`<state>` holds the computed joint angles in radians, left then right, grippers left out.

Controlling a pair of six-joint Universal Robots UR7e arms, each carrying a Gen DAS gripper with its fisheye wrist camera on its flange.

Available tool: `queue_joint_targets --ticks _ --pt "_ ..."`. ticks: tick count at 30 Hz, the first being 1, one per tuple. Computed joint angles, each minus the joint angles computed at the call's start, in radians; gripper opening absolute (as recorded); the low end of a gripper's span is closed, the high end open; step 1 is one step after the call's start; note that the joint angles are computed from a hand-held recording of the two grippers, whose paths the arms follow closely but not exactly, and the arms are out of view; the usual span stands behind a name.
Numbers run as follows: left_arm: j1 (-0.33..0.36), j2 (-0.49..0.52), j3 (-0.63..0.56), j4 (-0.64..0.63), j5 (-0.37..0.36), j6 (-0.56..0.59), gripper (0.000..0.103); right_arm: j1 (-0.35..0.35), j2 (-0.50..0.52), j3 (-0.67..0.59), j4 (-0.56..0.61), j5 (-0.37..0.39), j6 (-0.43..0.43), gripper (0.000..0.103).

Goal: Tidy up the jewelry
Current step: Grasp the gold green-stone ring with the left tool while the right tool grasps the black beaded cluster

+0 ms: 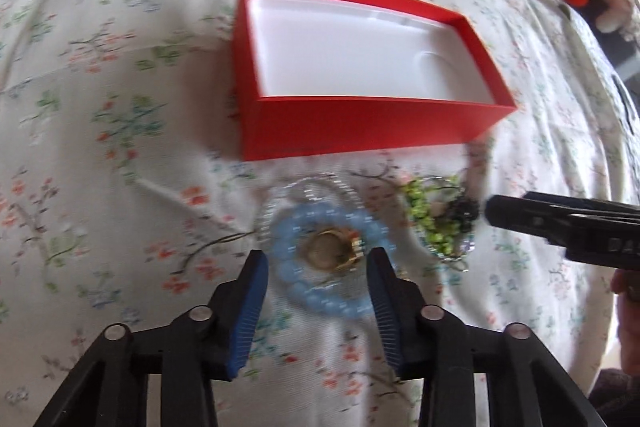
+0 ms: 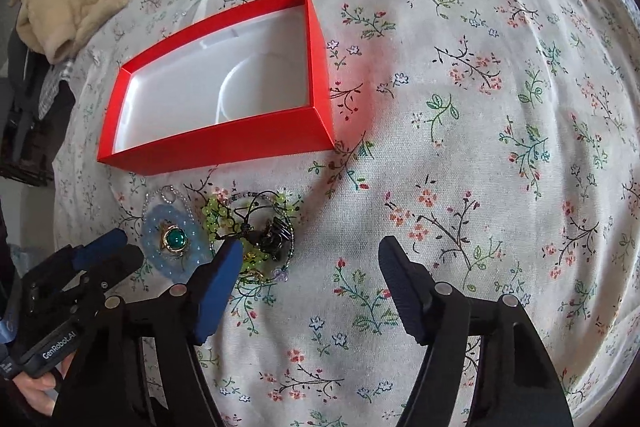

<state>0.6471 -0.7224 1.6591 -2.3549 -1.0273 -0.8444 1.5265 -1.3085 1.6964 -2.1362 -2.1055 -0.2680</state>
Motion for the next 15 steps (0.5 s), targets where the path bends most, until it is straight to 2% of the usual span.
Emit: queue_joint_targets --ticks 7,9,13,15 --pt "0.005 0.056 -0.072 0.056 -0.010 0.020 0.033 0.003 0.019 -0.004 -0.035 -0.016 -0.012 0.073" --pt "0.008 0.075 -0.094 0.081 0.000 0.017 0.030 -0.001 0.017 -0.002 -0.047 -0.009 -0.019 0.073" --pt "0.005 0.108 -0.138 0.156 0.029 -0.003 0.019 -0.012 0.004 0.003 -0.047 -0.002 -0.021 0.073" --pt "0.004 0.120 -0.154 0.188 0.042 -0.010 0.017 -0.014 0.000 0.002 -0.044 -0.006 -0.019 0.073"
